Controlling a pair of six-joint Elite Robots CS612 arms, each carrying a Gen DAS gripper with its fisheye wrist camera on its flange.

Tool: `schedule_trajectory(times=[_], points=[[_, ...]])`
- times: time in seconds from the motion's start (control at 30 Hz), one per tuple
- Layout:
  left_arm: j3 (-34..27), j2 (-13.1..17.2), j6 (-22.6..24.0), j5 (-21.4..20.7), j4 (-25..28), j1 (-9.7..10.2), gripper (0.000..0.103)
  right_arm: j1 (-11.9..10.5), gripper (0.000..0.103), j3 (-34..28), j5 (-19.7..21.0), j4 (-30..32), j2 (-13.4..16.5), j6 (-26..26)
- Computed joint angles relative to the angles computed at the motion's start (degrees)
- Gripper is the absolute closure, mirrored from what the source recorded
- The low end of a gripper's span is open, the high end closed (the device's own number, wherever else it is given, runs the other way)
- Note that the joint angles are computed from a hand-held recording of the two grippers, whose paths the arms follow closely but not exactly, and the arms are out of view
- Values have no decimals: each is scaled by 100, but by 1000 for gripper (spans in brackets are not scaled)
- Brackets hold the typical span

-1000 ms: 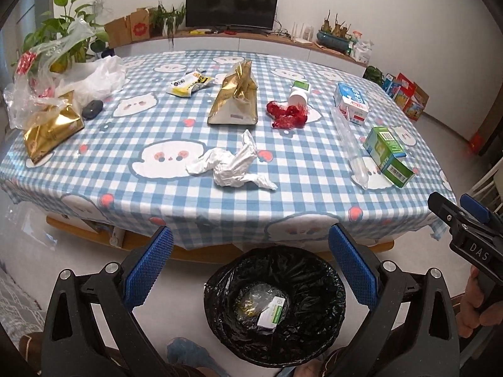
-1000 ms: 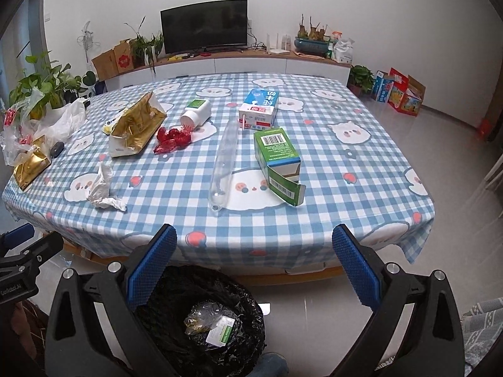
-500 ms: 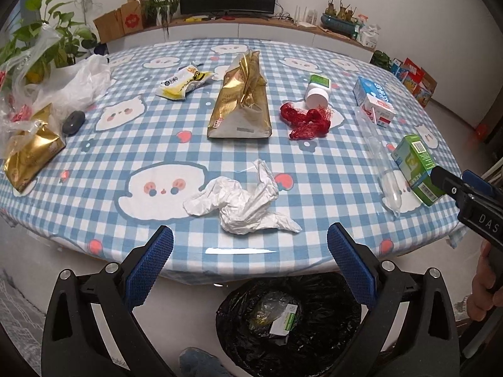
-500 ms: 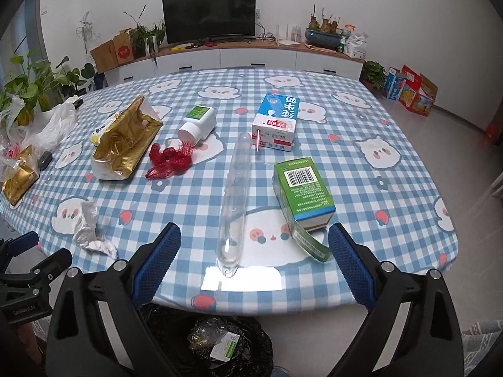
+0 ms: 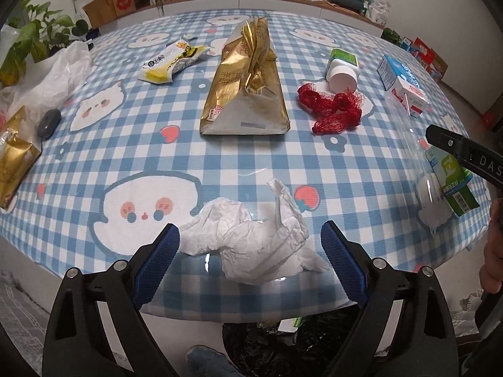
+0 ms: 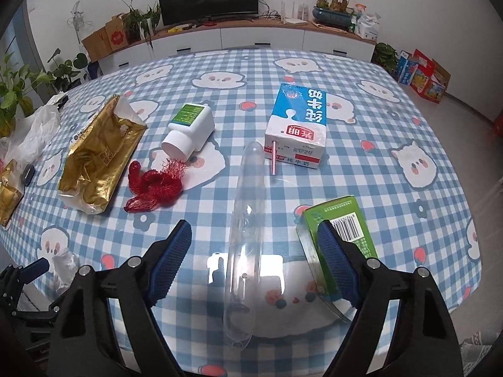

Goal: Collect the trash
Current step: 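Grasp the crumpled white tissue with the left tool while the right tool grasps the clear tube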

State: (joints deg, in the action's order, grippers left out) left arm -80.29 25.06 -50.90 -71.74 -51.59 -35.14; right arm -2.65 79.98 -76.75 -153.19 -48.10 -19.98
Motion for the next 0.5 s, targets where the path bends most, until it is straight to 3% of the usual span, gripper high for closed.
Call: schedule_trajectory(times=[0.13,0.5], points=[[112,-57,-95,-74,174,29,20,63,33,-196,-115,251,125,-82],[181,-78,-138,-368,239,57,43,162,54,-439,-339,679,292,-203]])
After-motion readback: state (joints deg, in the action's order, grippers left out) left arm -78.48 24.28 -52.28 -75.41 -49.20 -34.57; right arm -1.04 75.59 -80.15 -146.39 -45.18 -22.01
